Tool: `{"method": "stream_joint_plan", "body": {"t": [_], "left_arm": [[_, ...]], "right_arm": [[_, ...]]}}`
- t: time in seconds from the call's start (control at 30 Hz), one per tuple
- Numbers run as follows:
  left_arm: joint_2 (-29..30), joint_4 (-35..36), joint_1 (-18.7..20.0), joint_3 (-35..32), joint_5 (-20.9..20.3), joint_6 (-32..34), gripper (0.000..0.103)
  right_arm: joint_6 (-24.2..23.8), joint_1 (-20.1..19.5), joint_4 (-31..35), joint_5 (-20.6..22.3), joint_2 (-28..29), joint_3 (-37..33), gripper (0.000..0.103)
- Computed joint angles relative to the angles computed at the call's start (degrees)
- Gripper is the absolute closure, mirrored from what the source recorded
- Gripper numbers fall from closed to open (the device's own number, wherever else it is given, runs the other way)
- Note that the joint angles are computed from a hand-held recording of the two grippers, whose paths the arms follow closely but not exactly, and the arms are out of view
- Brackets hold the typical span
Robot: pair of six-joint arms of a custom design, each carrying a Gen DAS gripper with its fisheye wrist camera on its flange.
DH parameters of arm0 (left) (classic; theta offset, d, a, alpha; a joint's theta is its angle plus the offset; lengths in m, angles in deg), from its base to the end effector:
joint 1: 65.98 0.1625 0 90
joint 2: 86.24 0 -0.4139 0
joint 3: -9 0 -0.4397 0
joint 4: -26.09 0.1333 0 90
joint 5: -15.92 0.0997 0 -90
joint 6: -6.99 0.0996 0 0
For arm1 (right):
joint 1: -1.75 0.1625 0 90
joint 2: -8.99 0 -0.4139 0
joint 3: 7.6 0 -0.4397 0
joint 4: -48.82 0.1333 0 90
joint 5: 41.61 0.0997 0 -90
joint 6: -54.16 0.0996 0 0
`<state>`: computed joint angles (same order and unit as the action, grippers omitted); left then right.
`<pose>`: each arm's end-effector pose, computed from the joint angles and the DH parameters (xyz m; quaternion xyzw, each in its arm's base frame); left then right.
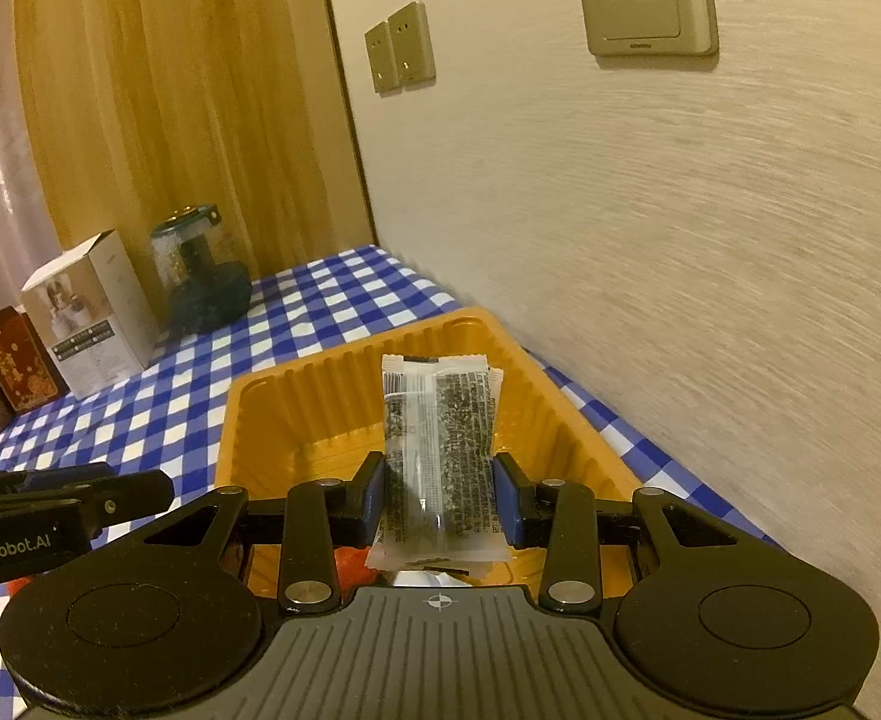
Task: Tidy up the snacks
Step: 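Lower the clear seed packet into the tray and open the right gripper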
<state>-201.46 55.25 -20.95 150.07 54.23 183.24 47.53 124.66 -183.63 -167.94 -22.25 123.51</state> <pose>0.0273 -0.2719 0.2375 0.1795 0.8495 -0.4180 0.2672 0.2831 -0.3007 -0.0477 0.1929 -0.8714 0.4020 0.2044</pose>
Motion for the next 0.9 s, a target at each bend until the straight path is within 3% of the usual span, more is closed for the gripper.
{"method": "stream_joint_plan", "body": {"t": [0.1,0.17,0.2,0.23,0.9], "left_arm": [[0.1,0.2,0.2,-0.1,0.0,-0.1,0.057],[0.0,0.3,0.2,-0.1,-0.1,-0.2,0.057],[0.0,0.4,0.2,-0.1,-0.1,-0.3,0.057],[0.0,0.4,0.1,0.0,-0.3,-0.5,0.057],[0.0,2.3,0.0,0.1,-0.7,-1.7,0.055]], "right_arm": [[0.7,-0.5,-0.1,1.6,-0.2,0.2,0.064],[1.4,-1.0,-0.4,2.7,-0.2,0.4,0.050],[1.9,-1.0,-0.8,2.6,-0.1,0.3,0.038],[2.2,-1.1,-1.3,2.6,-0.1,0.4,0.036],[3.3,0.1,1.0,1.0,-0.3,-0.1,0.036]]}}
